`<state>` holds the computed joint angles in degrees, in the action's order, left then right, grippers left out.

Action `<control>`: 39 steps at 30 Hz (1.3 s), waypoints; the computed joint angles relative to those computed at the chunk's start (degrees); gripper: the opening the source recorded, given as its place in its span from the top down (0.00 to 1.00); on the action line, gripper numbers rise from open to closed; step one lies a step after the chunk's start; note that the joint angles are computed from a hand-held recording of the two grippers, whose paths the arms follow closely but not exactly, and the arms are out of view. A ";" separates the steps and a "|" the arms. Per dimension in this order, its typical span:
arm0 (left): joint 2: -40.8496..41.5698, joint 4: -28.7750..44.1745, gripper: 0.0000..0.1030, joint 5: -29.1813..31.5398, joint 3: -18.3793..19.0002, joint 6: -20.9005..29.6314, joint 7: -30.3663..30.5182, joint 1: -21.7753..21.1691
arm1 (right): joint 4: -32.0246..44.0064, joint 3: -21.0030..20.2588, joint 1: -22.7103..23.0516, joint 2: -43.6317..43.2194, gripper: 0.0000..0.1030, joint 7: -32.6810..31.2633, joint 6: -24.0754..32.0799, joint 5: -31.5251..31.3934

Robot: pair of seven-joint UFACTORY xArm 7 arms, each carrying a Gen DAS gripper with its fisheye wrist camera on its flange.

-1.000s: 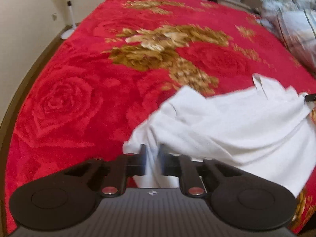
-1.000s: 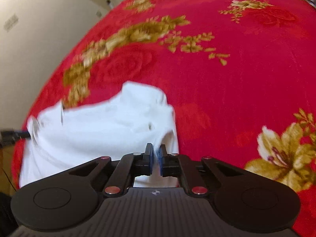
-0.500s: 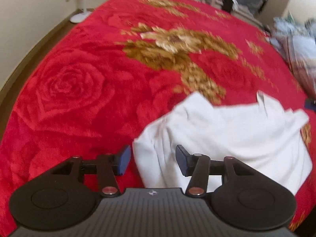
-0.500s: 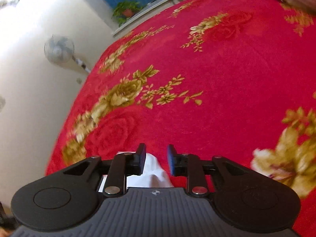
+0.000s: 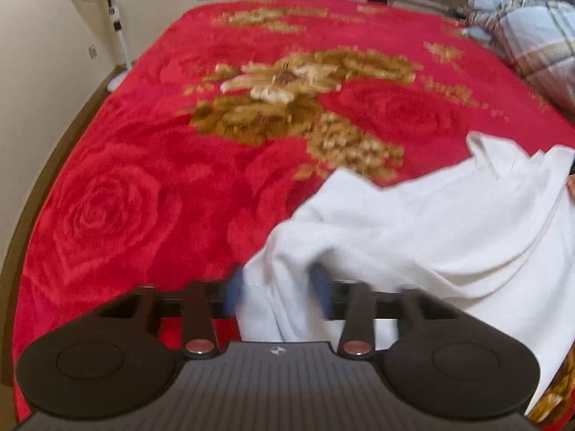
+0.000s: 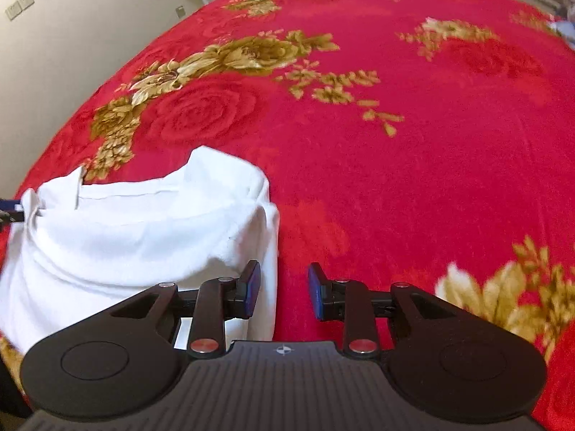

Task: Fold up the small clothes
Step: 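Grasp the folded shirt edge with the left gripper while the right gripper grasps the hem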

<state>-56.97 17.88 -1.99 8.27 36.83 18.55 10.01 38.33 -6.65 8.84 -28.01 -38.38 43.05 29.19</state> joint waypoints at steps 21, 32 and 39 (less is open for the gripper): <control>4.29 3.83 0.95 -7.10 3.71 -0.44 -7.09 1.72 | -0.18 -0.22 4.80 4.65 0.98 0.85 -13.13 18.26; 7.05 4.47 0.95 -4.67 1.75 -1.82 -13.51 4.56 | -1.84 5.74 2.56 7.80 0.99 15.93 -22.80 9.75; 6.60 4.33 0.92 -3.21 0.67 -3.58 -15.29 5.13 | -3.66 0.13 9.73 5.28 1.00 14.28 -31.57 11.31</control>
<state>-50.37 22.22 -5.21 8.94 33.26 3.27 15.14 34.68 -6.52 18.57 -22.72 -24.10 11.48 40.50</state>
